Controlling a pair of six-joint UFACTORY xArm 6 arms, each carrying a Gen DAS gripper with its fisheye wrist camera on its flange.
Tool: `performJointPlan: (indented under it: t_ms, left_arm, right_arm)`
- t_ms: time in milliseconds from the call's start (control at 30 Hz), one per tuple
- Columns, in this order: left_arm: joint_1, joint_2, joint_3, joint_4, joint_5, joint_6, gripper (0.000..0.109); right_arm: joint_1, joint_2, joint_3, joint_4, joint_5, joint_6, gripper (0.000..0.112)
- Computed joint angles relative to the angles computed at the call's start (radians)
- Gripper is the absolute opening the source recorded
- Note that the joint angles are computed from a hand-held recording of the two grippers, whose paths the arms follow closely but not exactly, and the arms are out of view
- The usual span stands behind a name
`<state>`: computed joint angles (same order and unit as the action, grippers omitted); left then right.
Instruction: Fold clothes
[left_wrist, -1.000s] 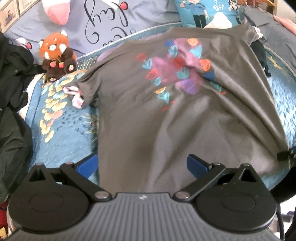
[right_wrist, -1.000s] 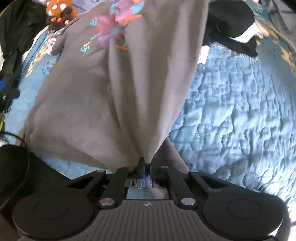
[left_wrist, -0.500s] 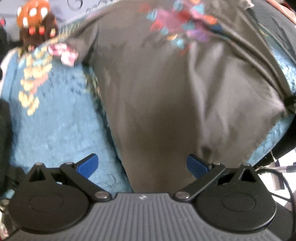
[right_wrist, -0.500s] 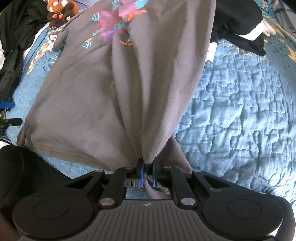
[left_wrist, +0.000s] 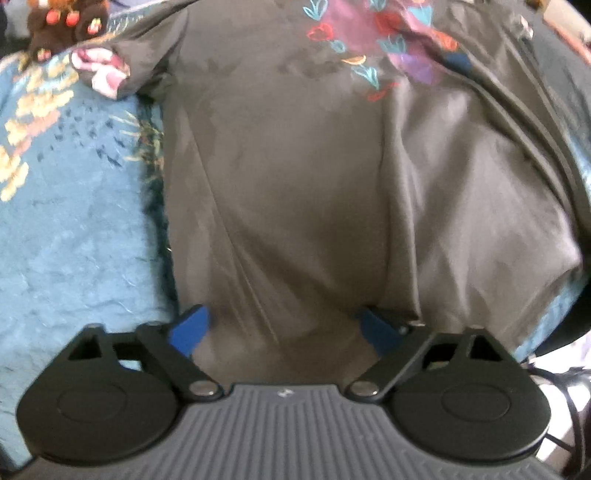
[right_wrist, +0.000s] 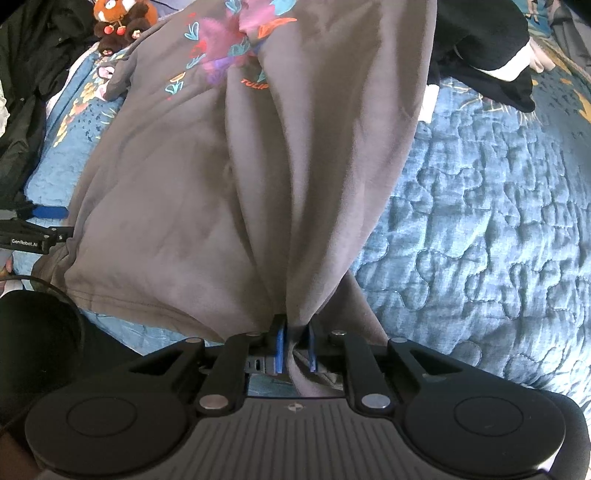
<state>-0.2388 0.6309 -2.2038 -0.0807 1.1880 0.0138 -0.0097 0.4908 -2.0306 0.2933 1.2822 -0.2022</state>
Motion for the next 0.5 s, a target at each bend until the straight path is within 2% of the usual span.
performJointPlan:
  t_ms: [100,267,367,500]
  left_arm:
    - [0.011,-0.037,0.058,-0.040,-0.027,0.012,0.071]
    - [0.015,-0.069,0.099,-0.042,-0.050,0.000,0.033]
    - [0.028,-0.102,0.148,-0.060,-0.069,-0.020,0.018]
    - [0.033,-0.139,0.202,-0.060,-0.092,-0.049,0.008]
  right_arm:
    - [-0.011,-0.006,0.013,0.010,-0.003,-0.011,0.014]
    - [-0.013,-0.003,0.010,0.019,-0.001,-0.017,0.014]
    - [-0.019,0.002,0.005,0.031,0.004,-0.022,0.014]
    - [-0.029,0.003,0.003,0.048,0.011,-0.029,0.015]
